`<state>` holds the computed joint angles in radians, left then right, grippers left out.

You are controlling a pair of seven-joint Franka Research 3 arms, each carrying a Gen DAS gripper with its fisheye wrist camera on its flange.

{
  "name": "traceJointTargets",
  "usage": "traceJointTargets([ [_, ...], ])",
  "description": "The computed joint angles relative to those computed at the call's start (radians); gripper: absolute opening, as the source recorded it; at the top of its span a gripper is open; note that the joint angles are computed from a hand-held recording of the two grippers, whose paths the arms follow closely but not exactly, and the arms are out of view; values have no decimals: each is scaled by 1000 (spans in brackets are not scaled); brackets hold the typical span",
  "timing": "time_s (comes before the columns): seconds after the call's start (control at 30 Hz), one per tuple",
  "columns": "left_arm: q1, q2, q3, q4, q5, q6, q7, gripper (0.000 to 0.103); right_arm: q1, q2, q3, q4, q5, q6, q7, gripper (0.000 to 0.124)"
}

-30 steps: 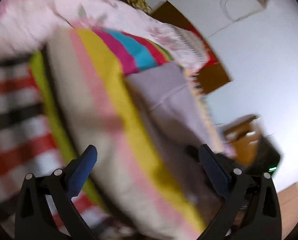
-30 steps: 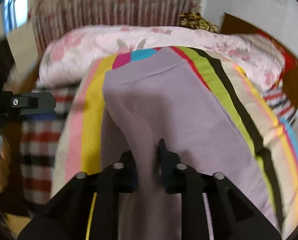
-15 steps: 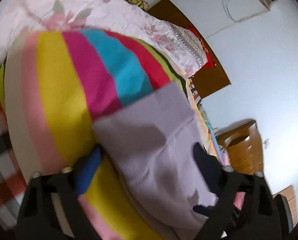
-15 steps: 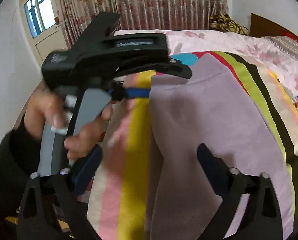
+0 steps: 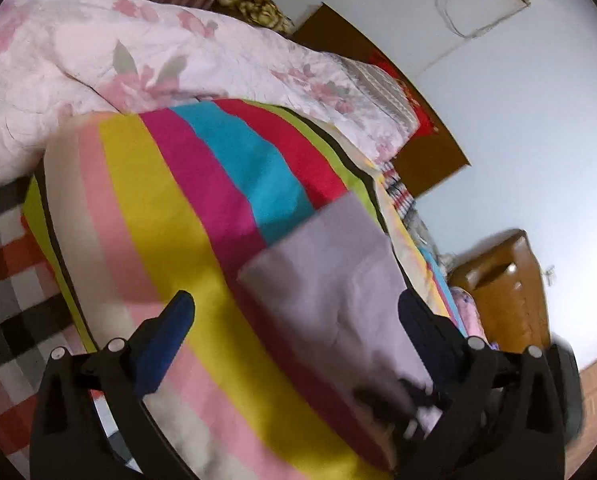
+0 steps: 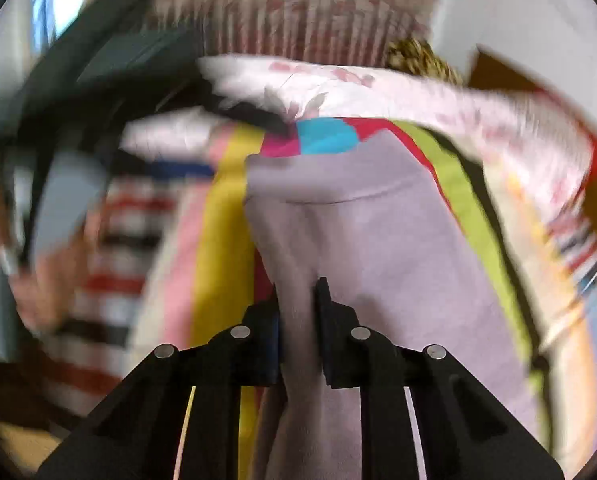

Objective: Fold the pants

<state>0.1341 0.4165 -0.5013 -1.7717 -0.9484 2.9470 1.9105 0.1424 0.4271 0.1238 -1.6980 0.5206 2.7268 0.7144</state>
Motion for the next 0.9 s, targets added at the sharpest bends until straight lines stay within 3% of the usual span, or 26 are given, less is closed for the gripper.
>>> traceJointTargets([
  [0.07, 59, 19, -73, 13, -95, -67, 122, 101, -39, 18, 25, 37, 64, -58, -14, 16],
  [0.17, 11, 68, -40, 75, -99, -112, 128, 100, -39, 41, 22, 79, 84, -104, -1, 16],
  [0.2, -2, 100, -38, 113, -108, -123, 135, 93, -38, 29, 22, 60, 89, -102, -9, 21],
  [0.23, -21, 138, -31, 161, -107, -132, 136, 79, -39, 29, 23, 63, 89, -122, -15, 26],
  [0.27, -67, 160, 12, 193, -47, -110, 72, 70, -42, 24, 26, 62, 101, -140, -21, 33],
  [0.3, -95, 178, 37, 208, 26, -81, 0, 39, -49, 16, 28, 67, 110, -184, -24, 63],
  [0.33, -89, 195, 28, 217, 38, -65, -13, 26, -63, -5, 36, 53, 138, -212, -49, 77],
  [0.37, -48, 224, -17, 238, -21, -80, 30, 25, -89, -41, 57, 12, 211, -191, -125, 81],
  [0.4, 1, 241, -72, 238, -60, -82, 79, 23, -101, -77, 67, -30, 270, -156, -188, 78],
  [0.43, 32, 248, -104, 234, -85, -89, 116, 22, -80, -101, 41, -57, 264, -105, -181, 73],
  [0.5, 54, 251, -127, 226, -107, -87, 175, 21, -27, -94, -28, -51, 168, -63, -33, 54],
  [0.57, 62, 259, -135, 231, -132, -89, 195, 22, 26, -66, -90, -41, 39, -24, 136, 52],
  [0.67, 57, 266, -129, 242, -153, -99, 196, 24, 57, -44, -96, -54, -132, -56, 197, 52],
  [0.73, 38, 260, -107, 243, -141, -100, 178, 25, 138, -74, -151, -139, -295, 60, 246, 52],
  [0.8, 33, 255, -100, 241, -140, -107, 168, 25, 133, -101, -145, -156, -328, 57, 283, 52],
  [0.9, 13, 247, -78, 238, -129, -103, 131, 25, 47, -178, -50, -233, -164, 135, 203, 69],
])
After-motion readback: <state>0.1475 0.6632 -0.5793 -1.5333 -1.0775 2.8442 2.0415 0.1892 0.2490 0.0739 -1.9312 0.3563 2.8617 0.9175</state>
